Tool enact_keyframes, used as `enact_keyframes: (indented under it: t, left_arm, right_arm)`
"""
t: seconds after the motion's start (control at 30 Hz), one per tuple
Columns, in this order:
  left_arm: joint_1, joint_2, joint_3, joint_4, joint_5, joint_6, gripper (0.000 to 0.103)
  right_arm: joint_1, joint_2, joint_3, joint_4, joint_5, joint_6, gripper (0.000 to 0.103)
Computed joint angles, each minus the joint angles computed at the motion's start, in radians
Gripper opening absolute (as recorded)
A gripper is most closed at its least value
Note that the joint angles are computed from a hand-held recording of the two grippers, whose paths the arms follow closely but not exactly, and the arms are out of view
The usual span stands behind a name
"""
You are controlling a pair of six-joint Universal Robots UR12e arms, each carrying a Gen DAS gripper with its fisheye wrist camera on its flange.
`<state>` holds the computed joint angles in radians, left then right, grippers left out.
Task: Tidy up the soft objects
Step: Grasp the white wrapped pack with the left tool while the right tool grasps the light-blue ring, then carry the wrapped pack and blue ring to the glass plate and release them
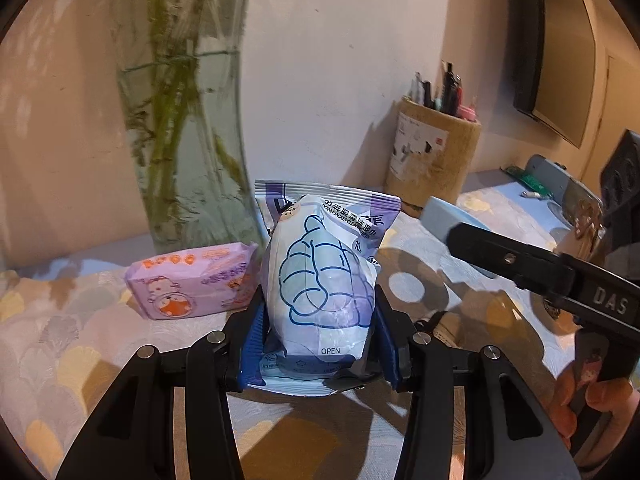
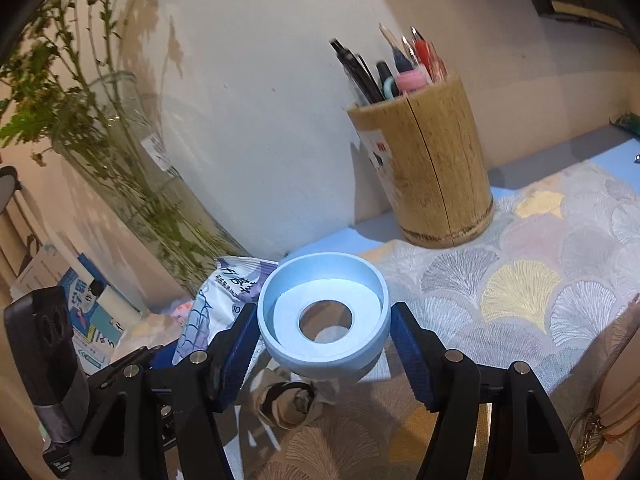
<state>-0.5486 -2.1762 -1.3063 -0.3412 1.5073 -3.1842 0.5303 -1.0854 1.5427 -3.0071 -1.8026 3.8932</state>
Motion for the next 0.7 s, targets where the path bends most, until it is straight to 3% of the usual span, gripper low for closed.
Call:
enact_keyframes:
  t: [0.1, 0.17, 0.3, 0.5, 0.7]
  left_arm:
    - [-0.007, 0.018, -0.019, 0.000, 0.062, -0.032, 0.045]
    - [-0.002, 0.041, -0.042, -0.014, 0.029, -0.080, 0.045]
    - [-0.010, 0.080, -0.073, -0.053, 0.059, -0.165, 0.045]
    - [-0.022, 0.138, -0.127, -0.109, 0.032, -0.299, 0.045]
    - [-0.056, 0.186, -0.179, -0.094, -0.016, -0.347, 0.045]
  right_arm:
    - [0.010, -0.006, -0.002, 0.010, -0.025, -0.013, 0.065]
    - [0.013, -0.016, 0.006, 0.020, -0.014, 0.000, 0.065]
    - [0.032, -0.048, 0.033, 0.023, -0.010, 0.007, 0.065]
    - [0.048, -0.106, 0.072, 0.038, 0.041, 0.012, 0.065]
    - [0.077, -0.169, 0.124, 0.048, 0.070, -0.034, 0.065]
